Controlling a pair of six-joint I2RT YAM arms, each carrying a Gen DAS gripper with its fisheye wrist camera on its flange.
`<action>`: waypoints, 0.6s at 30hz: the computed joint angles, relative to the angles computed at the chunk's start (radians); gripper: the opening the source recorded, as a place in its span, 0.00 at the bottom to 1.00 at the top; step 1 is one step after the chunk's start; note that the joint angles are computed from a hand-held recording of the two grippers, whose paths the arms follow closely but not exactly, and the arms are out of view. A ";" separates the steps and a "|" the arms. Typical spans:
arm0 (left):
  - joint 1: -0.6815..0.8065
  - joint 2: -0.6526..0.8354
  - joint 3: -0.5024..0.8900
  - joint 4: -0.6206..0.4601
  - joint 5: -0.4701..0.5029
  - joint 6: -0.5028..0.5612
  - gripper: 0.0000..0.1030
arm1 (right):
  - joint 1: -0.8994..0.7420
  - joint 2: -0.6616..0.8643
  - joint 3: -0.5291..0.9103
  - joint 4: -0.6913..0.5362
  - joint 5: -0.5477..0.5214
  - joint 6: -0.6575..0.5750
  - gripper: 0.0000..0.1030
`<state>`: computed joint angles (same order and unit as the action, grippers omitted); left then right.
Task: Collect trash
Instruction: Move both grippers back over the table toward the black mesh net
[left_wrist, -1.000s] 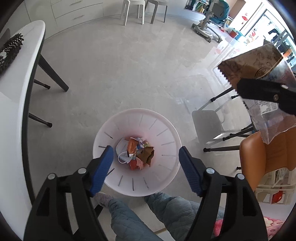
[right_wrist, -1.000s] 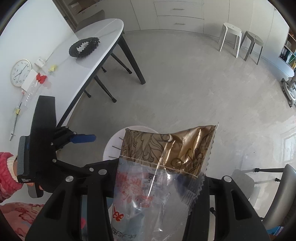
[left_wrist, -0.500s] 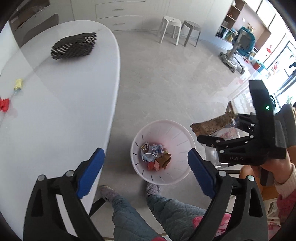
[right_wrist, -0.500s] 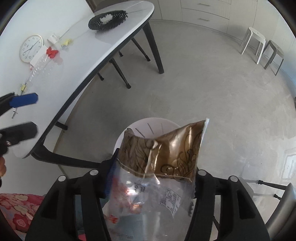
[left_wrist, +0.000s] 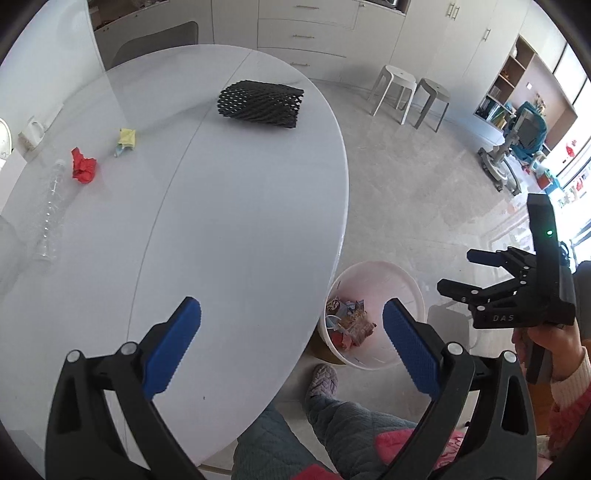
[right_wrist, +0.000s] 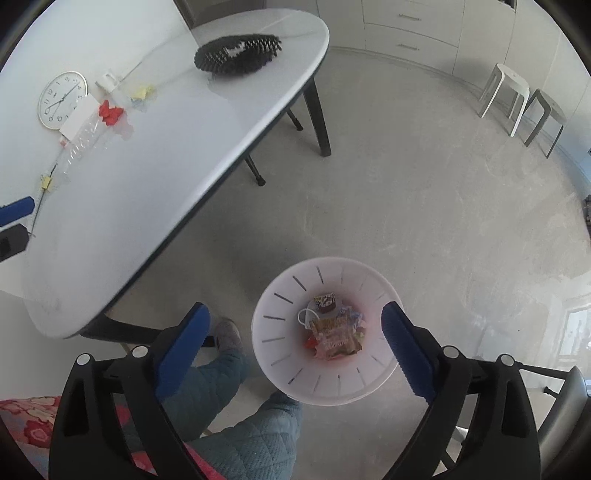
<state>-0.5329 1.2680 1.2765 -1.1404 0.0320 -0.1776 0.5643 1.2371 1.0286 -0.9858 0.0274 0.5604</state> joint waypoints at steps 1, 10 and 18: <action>0.020 -0.005 0.005 -0.005 0.008 0.012 0.92 | 0.006 0.012 0.038 -0.010 0.008 0.001 0.95; 0.197 -0.019 0.042 -0.002 0.034 0.082 0.92 | 0.079 0.201 0.373 -0.074 0.038 -0.027 0.97; 0.548 0.063 0.119 0.013 0.100 0.270 0.92 | 0.158 0.513 0.741 -0.098 0.051 -0.054 0.97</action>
<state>0.0152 1.3310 1.3952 -1.1278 0.1322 0.0928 0.7226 1.7506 1.7694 -1.0839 0.0788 0.5060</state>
